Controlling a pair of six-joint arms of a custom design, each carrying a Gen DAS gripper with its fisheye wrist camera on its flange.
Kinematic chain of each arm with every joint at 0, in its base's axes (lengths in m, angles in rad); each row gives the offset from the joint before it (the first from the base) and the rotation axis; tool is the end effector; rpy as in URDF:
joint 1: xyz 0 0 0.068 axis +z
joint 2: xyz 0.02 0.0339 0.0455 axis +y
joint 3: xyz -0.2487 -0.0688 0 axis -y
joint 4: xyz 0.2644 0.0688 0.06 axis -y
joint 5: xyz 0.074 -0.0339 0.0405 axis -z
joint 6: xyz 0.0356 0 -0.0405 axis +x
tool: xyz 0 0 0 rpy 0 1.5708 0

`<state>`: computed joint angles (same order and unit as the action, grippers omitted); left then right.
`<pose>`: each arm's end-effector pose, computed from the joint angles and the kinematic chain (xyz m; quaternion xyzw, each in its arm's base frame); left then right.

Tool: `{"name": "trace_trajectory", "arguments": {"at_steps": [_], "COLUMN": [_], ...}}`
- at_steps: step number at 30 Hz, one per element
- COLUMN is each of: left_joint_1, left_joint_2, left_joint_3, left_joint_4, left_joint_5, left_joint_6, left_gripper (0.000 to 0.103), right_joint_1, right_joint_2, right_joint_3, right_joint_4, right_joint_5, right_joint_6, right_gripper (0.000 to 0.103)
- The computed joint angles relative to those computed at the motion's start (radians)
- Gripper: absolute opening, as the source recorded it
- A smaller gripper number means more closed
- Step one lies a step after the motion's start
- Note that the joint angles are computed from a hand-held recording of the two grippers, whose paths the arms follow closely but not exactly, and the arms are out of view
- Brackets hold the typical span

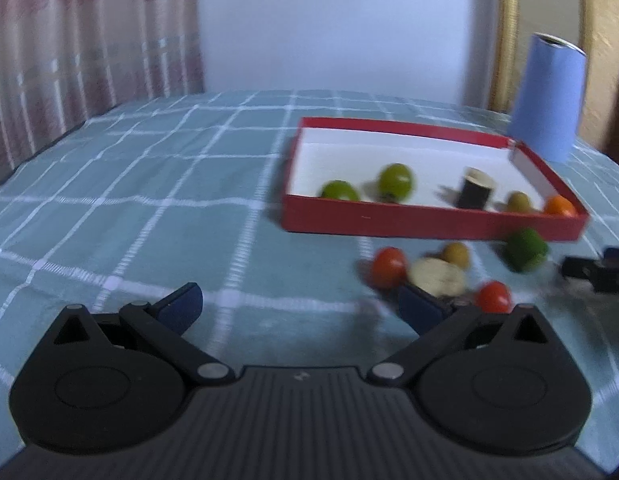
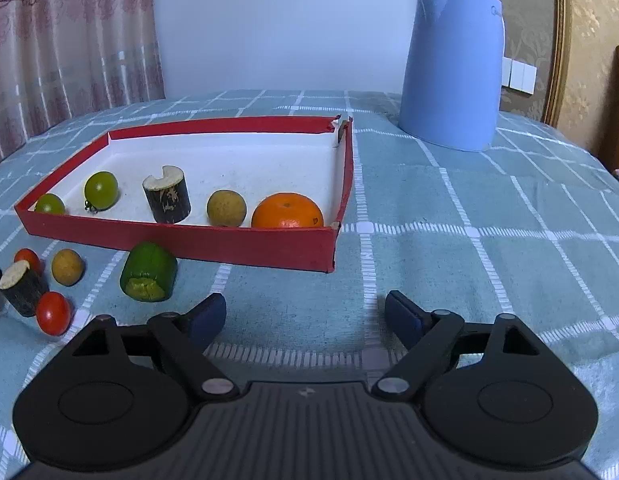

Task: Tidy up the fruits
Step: 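Reach the left gripper to another eggplant chunk and grasp it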

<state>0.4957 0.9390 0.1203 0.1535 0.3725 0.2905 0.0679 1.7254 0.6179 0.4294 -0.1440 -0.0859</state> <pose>0.1661 0.0751 0.0960 -0.0099 0.8873 0.0109 0.4609 0.3141 0.0265 0.0810 -0.1001 0.8946 0.0610 0.4311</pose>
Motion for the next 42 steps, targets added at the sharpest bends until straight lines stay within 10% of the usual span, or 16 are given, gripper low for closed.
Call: {"name": "trace_trajectory", "arguments": {"at_steps": [11, 21, 28, 42], "left_joint_1": [-0.139, -0.205, -0.232, -0.169], "left_joint_2": [-0.224, 0.001, 0.055, -0.047], "left_joint_3": [-0.05, -0.025, -0.006, 0.065], "left_joint_4": [-0.146, 0.025, 0.048, -0.056], "left_joint_5": [-0.028, -0.041, -0.021, 0.077], "left_joint_6": [-0.069, -0.113, -0.091, -0.091], "left_gripper": [0.102, 0.074, 0.032, 0.031], "right_joint_1": [0.001, 0.002, 0.003, 0.003], "right_joint_2": [0.002, 0.002, 0.002, 0.002], "right_joint_3": [0.003, 0.002, 0.002, 0.004], "right_joint_4": [-0.001, -0.001, -0.002, -0.002], "right_joint_5": [0.0, 0.001, 0.001, 0.001], "right_joint_6": [0.001, 0.001, 0.002, 0.001], "right_gripper": [0.088, 0.088, 0.089, 0.09]}}
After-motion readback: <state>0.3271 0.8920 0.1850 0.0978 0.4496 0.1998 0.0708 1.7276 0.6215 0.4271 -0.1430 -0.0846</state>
